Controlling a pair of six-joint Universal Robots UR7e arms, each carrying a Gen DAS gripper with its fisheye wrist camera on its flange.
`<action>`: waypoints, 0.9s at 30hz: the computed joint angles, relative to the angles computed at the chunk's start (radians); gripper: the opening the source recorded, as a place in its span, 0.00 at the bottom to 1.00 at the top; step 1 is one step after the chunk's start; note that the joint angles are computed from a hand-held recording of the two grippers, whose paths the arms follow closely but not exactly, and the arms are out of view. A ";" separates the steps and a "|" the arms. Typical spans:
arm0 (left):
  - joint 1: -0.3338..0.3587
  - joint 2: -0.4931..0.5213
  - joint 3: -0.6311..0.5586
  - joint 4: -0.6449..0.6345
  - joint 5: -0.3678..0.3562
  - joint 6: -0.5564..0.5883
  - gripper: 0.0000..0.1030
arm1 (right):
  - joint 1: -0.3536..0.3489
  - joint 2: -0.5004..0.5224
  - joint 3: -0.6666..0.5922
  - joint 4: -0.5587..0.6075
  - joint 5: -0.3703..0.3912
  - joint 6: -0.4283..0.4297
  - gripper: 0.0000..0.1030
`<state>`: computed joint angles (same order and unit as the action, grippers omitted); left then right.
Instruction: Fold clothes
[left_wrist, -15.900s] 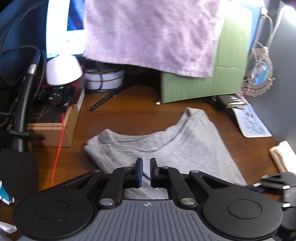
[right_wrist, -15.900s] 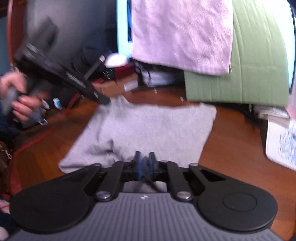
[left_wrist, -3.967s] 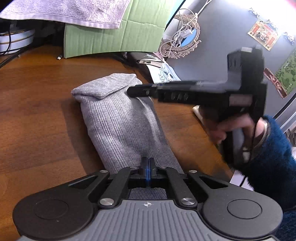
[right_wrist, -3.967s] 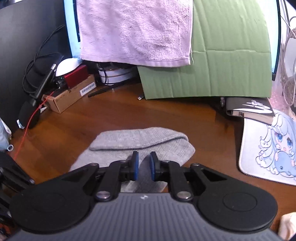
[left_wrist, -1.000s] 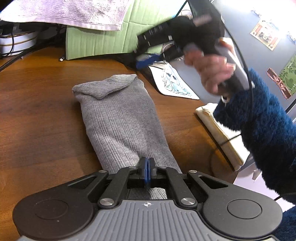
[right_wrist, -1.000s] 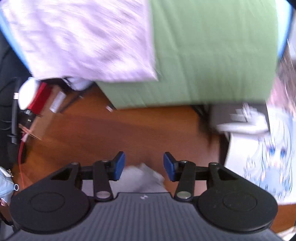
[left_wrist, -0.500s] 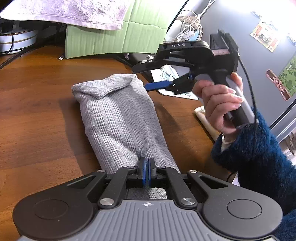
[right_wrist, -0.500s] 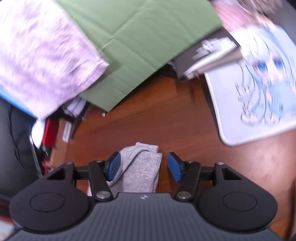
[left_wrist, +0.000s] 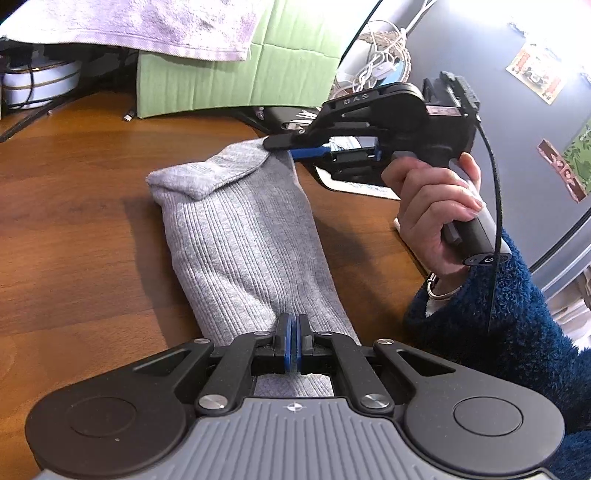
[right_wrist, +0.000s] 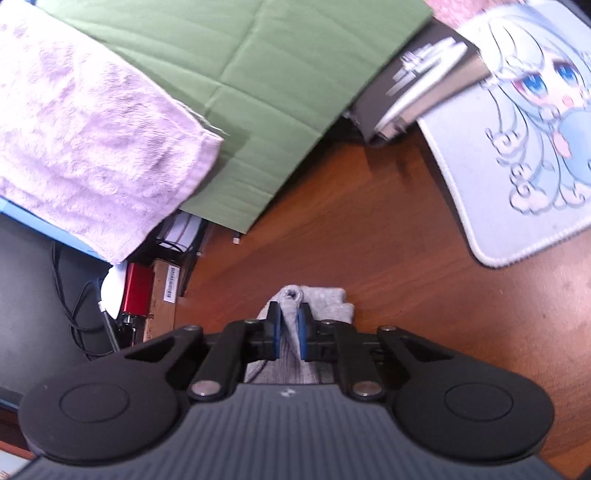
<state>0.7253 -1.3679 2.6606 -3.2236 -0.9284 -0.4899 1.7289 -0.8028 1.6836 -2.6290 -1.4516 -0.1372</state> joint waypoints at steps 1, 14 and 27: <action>-0.009 -0.003 0.001 0.011 0.010 -0.002 0.04 | -0.001 -0.003 0.007 -0.020 0.012 -0.016 0.09; -0.031 -0.015 0.004 0.058 0.032 -0.016 0.05 | -0.031 0.042 -0.027 -0.053 0.000 0.028 0.30; -0.010 -0.065 0.008 -0.087 0.034 0.045 0.03 | 0.011 -0.093 0.149 -0.146 -0.011 -0.111 0.11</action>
<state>0.7150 -1.4325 2.6681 -3.3102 -0.8940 -0.4446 1.7398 -0.8963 1.8321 -2.7746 -1.4624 -0.2483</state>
